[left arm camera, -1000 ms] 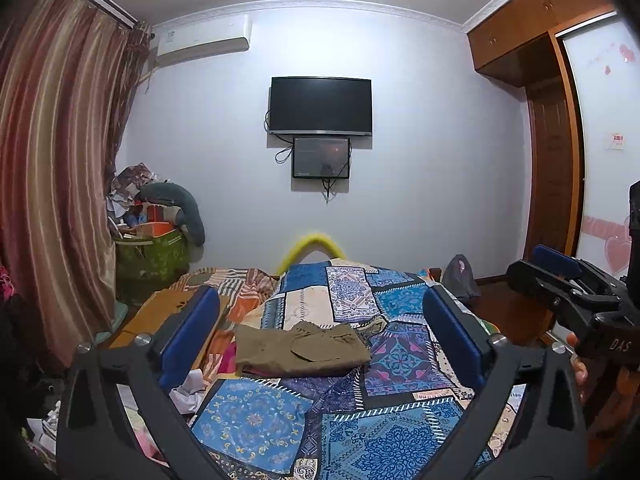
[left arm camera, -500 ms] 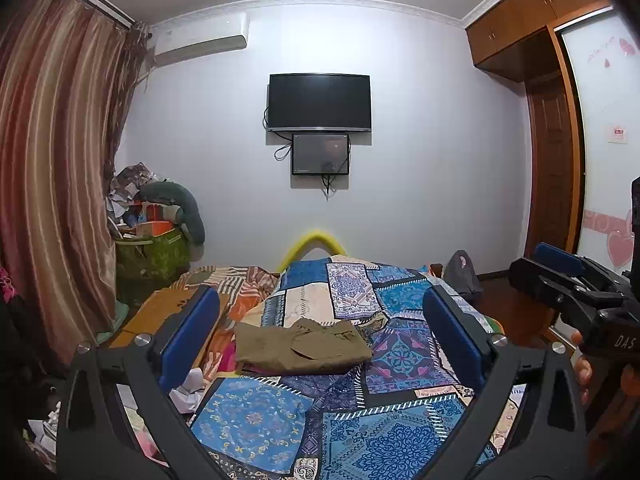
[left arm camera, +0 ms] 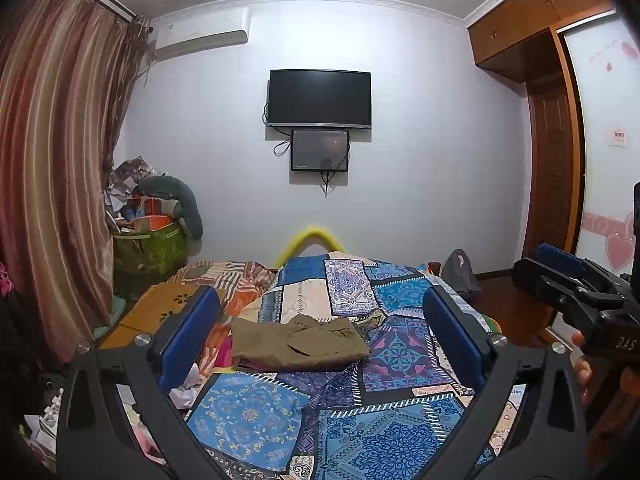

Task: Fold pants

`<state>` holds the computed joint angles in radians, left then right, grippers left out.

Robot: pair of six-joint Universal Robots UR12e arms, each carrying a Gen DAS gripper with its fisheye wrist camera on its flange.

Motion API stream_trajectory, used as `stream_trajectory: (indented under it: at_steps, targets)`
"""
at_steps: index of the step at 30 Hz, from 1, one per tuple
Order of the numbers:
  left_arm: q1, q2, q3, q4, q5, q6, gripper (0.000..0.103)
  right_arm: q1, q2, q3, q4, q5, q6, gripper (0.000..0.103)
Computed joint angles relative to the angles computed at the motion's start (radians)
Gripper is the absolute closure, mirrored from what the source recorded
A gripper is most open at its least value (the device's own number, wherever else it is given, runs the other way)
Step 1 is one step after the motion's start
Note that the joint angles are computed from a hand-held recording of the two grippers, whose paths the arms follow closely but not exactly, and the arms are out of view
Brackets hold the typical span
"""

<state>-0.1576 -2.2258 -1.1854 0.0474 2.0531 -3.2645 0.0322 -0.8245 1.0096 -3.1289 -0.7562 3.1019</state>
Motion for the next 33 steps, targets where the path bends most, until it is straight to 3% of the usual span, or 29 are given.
stream_trajectory:
  at_steps: [23, 33]
  targets:
    - [0.003, -0.005, 0.006, -0.019, -0.006, -0.025, 0.0, 0.004, -0.005, 0.005, 0.026, -0.028, -0.027, 0.0]
    - [0.008, -0.006, 0.008, -0.034, -0.049, -0.018, 0.0, 0.003, -0.002, -0.001, 0.038, -0.026, -0.029, 0.0]
